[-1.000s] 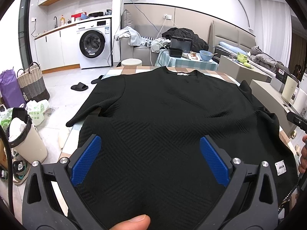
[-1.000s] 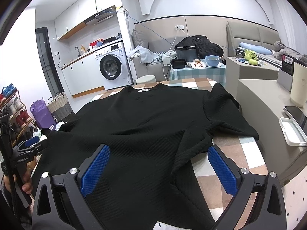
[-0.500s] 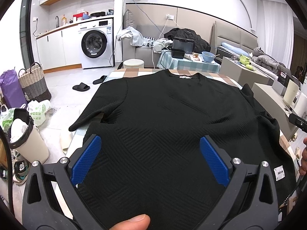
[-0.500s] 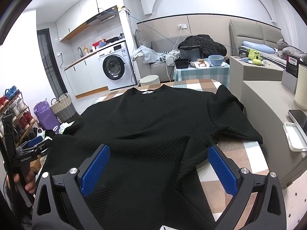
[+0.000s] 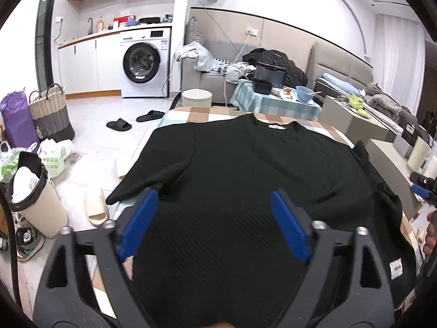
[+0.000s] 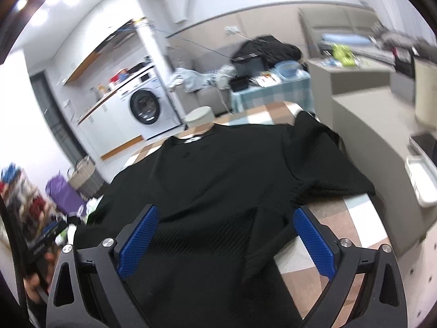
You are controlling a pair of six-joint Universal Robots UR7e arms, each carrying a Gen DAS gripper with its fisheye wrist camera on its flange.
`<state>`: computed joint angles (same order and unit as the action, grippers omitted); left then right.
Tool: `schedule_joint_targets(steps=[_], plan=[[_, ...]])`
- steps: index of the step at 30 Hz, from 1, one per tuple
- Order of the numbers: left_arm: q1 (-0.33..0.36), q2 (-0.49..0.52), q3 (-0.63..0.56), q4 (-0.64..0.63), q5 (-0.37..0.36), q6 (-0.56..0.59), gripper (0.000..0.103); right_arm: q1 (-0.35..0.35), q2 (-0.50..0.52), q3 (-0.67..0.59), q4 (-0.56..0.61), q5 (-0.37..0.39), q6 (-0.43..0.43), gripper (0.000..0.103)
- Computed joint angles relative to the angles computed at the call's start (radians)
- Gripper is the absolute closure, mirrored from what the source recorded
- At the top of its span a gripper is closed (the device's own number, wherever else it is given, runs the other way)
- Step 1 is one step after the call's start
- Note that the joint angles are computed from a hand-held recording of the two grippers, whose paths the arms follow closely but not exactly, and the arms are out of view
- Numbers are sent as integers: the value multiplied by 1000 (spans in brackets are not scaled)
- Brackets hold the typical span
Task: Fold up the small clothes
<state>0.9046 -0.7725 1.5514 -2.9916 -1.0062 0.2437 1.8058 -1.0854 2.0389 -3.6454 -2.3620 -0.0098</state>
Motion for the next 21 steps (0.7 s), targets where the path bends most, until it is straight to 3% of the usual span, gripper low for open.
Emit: schedule_joint_targets(steps=[5,10,13,17,21], plan=[[31,47,-88,5,20,35,25,-77,-68,45,35,22,192,19],[63,91,-169,43,3,17,25,-168,-155,104,23,-14,355,24],[75,119,-212,68,2,7,25,-211,-192,113,46,-49,397,24],[83,161,-263,96,3,-1,25,-284,-240,103,153,-8,458,25],[85,210,-323,138,7,-12,25,-322,-237,54,273,-26,480,30]])
